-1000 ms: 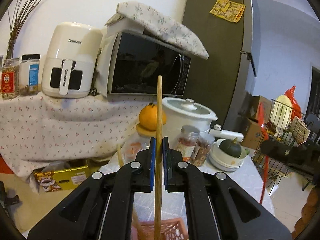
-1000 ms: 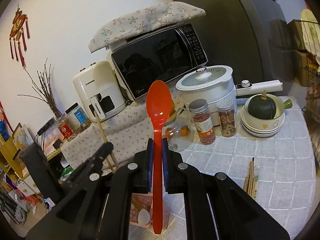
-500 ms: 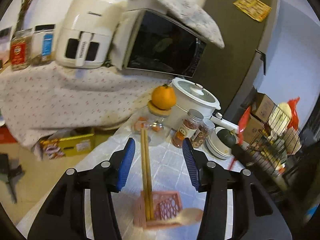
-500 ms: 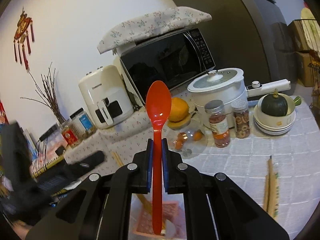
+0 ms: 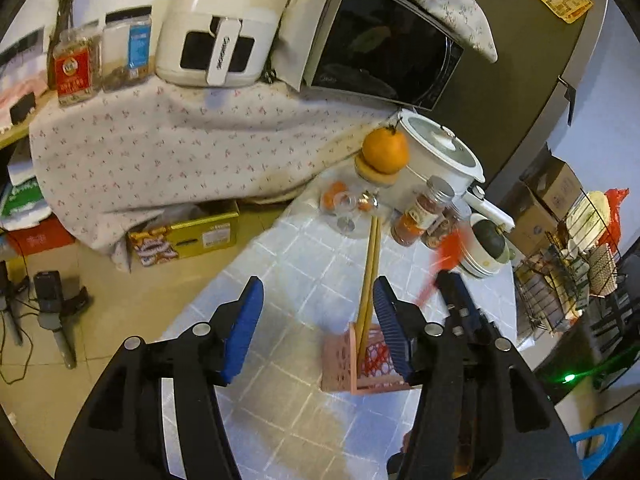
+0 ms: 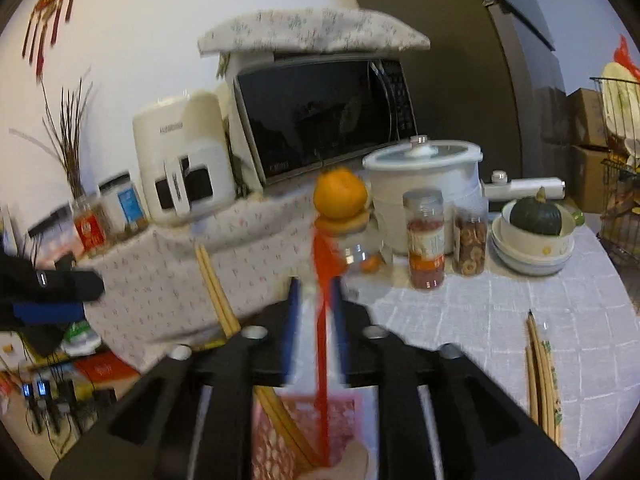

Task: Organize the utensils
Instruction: 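Drop the chopstick into the pink holder with the left tool while the right drops the red spoon in, then move both open tools back to the remaining chopsticks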

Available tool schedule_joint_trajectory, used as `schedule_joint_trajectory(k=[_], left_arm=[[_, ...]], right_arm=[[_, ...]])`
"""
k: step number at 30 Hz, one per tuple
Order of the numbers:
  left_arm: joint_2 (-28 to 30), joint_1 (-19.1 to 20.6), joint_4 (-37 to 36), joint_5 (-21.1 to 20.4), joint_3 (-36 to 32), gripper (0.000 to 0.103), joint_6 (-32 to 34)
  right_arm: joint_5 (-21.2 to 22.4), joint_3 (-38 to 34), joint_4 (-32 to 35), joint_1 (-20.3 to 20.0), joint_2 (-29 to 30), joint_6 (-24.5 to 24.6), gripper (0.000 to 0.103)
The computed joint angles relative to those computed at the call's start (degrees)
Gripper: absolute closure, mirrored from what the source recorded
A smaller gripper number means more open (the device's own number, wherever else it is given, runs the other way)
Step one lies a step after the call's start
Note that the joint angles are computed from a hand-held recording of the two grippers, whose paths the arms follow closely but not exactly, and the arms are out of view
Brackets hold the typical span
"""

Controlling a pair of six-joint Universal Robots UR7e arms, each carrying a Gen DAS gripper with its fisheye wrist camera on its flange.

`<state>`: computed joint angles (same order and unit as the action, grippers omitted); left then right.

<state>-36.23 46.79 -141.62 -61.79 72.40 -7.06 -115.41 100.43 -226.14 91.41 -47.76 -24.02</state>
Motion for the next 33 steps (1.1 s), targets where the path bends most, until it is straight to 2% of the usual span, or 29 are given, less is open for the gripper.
schedule_joint_trajectory(k=[4,8,14,17,19,24,28,31,33], left_arm=[[-0.2,-0.1,0.5,-1.1,-0.1,0.048,0.1],[-0.7,-0.9,0.5,-3.0,0.6,0.048,0.7],[-0.8,-3.7,1.1,-6.3,2.9,0.047,3.0],[-0.7,-5.7,1.3,-8.5,4.6,0.046,4.5],[-0.3,-7.0,1.9,-10.1,5.4,0.044,5.5],[2.3,-9.7,3.6,-14.2,6.5,0.043,7.0],[5.9,-10.8,6.2,-15.7,6.0,0.043,6.2],[9.7,-10.7,8.6,-14.3,4.2,0.043,5.3],[12.1,-10.1,9.8,-13.0,2.3,0.045,3.4]], right_arm=[[-0.7,4.0,2.5,0.2,-4.1,3.4,0.076],[-0.6,7.2,6.5,0.5,-10.4,7.2,0.066],[-4.9,11.6,22.0,0.2,-23.7,12.6,0.063],[-8.1,13.0,28.6,-1.1,-29.1,15.2,0.063],[-9.6,14.0,34.2,-2.9,-32.6,18.7,0.063],[-6.5,16.3,47.7,-8.5,-39.6,29.3,0.063],[-5.9,16.8,52.2,-10.9,-42.0,31.6,0.063],[-2.5,17.7,54.1,-13.5,-44.2,34.3,0.063],[-1.8,18.1,55.4,-14.8,-45.1,35.5,0.063]])
